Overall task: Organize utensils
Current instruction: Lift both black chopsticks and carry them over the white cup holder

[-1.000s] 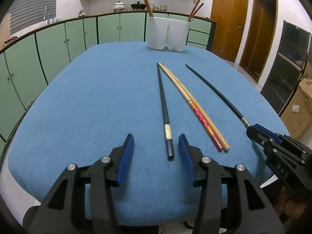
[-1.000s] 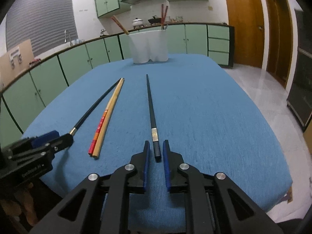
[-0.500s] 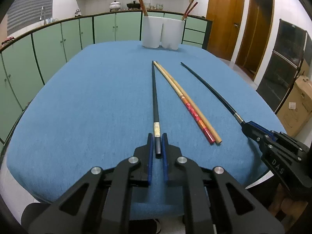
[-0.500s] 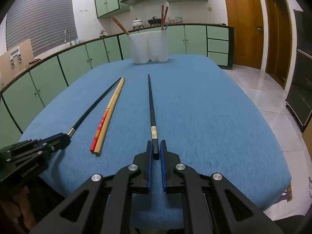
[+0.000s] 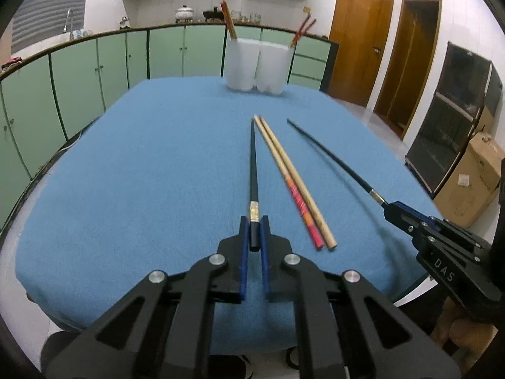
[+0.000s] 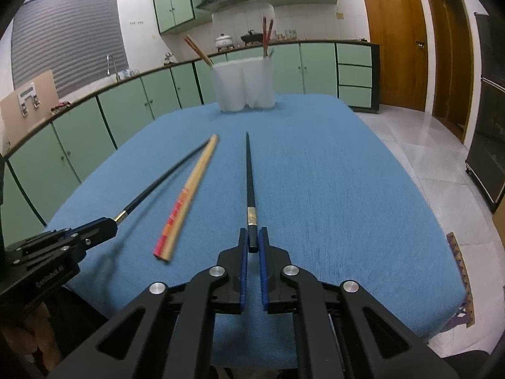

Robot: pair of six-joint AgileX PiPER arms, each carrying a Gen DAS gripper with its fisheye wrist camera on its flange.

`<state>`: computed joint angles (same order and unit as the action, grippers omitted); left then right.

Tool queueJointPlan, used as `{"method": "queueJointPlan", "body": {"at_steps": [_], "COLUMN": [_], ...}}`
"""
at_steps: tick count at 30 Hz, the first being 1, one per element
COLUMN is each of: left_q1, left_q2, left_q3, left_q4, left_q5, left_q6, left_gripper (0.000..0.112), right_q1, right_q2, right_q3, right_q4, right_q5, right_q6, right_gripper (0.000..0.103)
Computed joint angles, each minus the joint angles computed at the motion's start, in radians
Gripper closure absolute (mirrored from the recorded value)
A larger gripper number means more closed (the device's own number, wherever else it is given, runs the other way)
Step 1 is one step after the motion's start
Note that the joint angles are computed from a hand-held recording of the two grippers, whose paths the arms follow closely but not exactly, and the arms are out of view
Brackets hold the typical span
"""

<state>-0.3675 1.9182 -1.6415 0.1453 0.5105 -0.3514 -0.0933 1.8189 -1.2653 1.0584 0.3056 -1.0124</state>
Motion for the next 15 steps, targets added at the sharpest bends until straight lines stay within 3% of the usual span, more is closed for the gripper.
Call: {"method": "queueJointPlan", "body": {"at_steps": [9, 15], "left_q1": [0.007, 0.012], "left_q2": [-0.072, -0.073], "left_q3": [-0.054, -0.152], "left_q4": [-0.009, -0.003], "left_q5": [0.059, 0.103], "left_q6": [-0.009, 0.019], "left_gripper": [0.106, 0.106], "right_q1": [-0.031, -0.048], "right_q2": [-0.101, -0.116], "right_q3": [-0.007, -0.135], "right_q4": [0.011, -0.087], "right_q5": [0.045, 0.11], "right_q6": [0.013, 0.118], "right_gripper": [0.097, 0.097]}}
